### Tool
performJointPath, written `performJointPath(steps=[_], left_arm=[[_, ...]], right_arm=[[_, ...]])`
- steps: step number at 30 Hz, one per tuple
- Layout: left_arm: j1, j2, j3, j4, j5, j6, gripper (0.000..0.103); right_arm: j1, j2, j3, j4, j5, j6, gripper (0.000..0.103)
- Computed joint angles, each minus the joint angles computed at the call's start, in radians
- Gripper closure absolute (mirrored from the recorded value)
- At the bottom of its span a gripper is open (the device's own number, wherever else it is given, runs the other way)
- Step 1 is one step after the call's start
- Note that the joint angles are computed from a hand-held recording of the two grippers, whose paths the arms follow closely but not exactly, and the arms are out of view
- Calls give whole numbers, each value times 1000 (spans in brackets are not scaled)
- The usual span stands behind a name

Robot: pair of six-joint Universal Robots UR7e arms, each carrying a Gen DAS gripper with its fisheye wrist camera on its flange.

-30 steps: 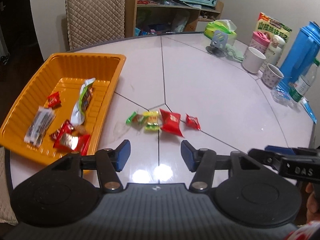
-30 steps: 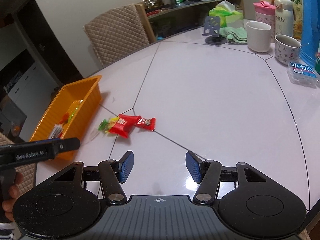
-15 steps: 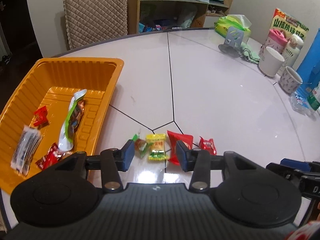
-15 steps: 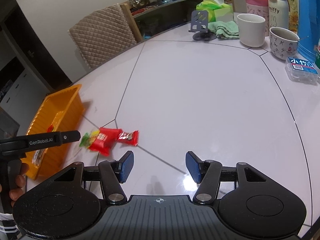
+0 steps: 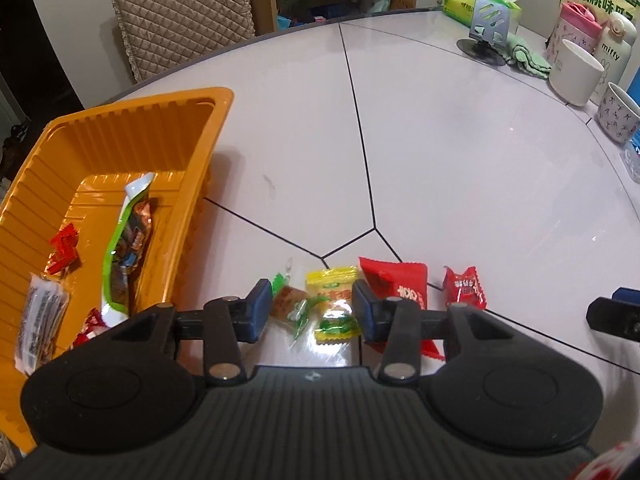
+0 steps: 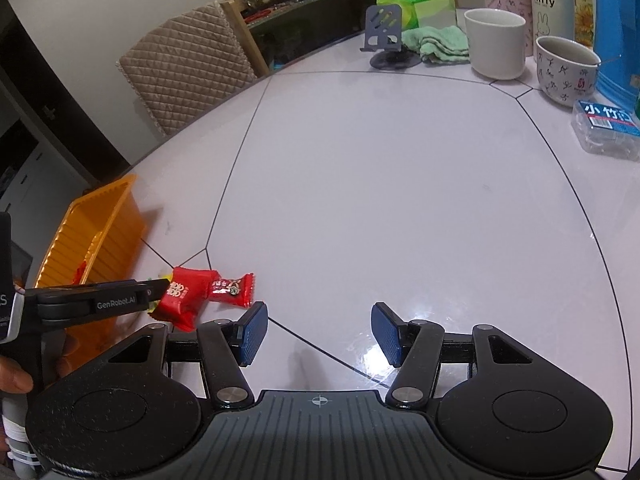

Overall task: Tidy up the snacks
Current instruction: 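Grasp the green-wrapped candy with the left gripper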

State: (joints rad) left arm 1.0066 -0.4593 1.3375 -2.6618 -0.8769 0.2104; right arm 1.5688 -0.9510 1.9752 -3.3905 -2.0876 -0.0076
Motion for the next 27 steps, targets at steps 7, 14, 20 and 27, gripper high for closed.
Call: performJointPath(steps=[7,14,20,27], left_arm=[[0,-8,24,-21,-52,33,70],[-4,-70,124,-30,-138,24,75],[-8,-121,191,-47,-150,-20,75],[3,-133,180,-27,-118,-91,72]], right_arm=[[-7,6,-12,16,3,-1,45],[-8,17,-22,25,8,-11,45],[-9,20,-21,31,15,-14,45],[-3,32,-32,40,36,-28,45]])
